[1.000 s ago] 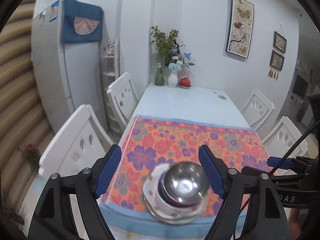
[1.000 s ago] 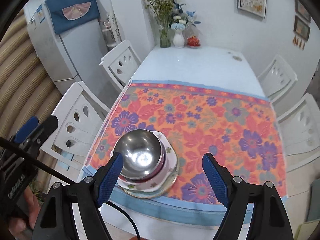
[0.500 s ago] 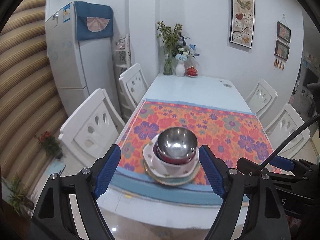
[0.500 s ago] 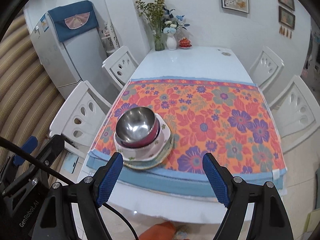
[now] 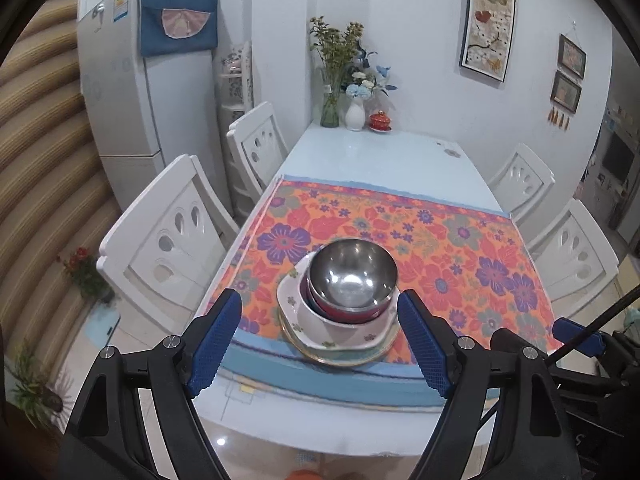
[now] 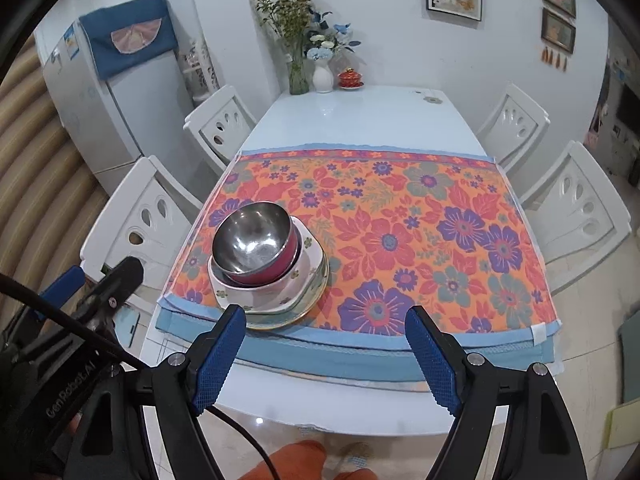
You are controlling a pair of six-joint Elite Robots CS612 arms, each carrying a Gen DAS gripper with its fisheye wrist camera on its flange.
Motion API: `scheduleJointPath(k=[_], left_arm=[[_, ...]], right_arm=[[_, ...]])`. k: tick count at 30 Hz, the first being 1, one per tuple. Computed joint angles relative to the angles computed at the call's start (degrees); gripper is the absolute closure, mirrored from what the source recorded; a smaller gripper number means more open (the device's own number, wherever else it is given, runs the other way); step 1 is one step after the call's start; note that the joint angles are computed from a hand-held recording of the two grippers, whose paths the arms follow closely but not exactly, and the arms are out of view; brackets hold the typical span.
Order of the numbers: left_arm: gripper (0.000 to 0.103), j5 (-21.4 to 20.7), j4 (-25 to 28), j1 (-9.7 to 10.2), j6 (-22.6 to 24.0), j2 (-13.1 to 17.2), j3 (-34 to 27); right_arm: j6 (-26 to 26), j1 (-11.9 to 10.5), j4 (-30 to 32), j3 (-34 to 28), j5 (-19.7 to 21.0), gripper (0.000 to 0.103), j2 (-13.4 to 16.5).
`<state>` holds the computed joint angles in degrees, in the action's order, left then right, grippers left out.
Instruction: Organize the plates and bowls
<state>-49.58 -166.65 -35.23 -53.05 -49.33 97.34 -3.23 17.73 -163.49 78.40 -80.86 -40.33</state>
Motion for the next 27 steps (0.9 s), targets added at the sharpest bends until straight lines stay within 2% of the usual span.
scheduleJointPath(k=[8, 13, 18, 27], left_arm=[[0.024, -4.18, -4.32, 2.47, 5.15, 1.0, -0.74], [0.024, -4.32, -5.11, 3.46, 8.31, 1.61, -1.65], [0.024, -6.79, -5.71, 4.97, 8.75, 2.04, -2.03], [0.024, -10.06, -6.1, 6.45, 8.95, 2.98, -2.96]], right_arm=[[-0.43, 2.17, 6.72, -6.77, -4.78, 0.023, 3.16], [0.61, 3.05, 7.05, -9.39, -7.53, 0.023, 4.49], [1.33, 3.74, 8.66, -12.13, -8.92, 0.023, 5.84], [1.99, 4.39, 11.6, -14.71, -10.8, 0.023, 7.14]])
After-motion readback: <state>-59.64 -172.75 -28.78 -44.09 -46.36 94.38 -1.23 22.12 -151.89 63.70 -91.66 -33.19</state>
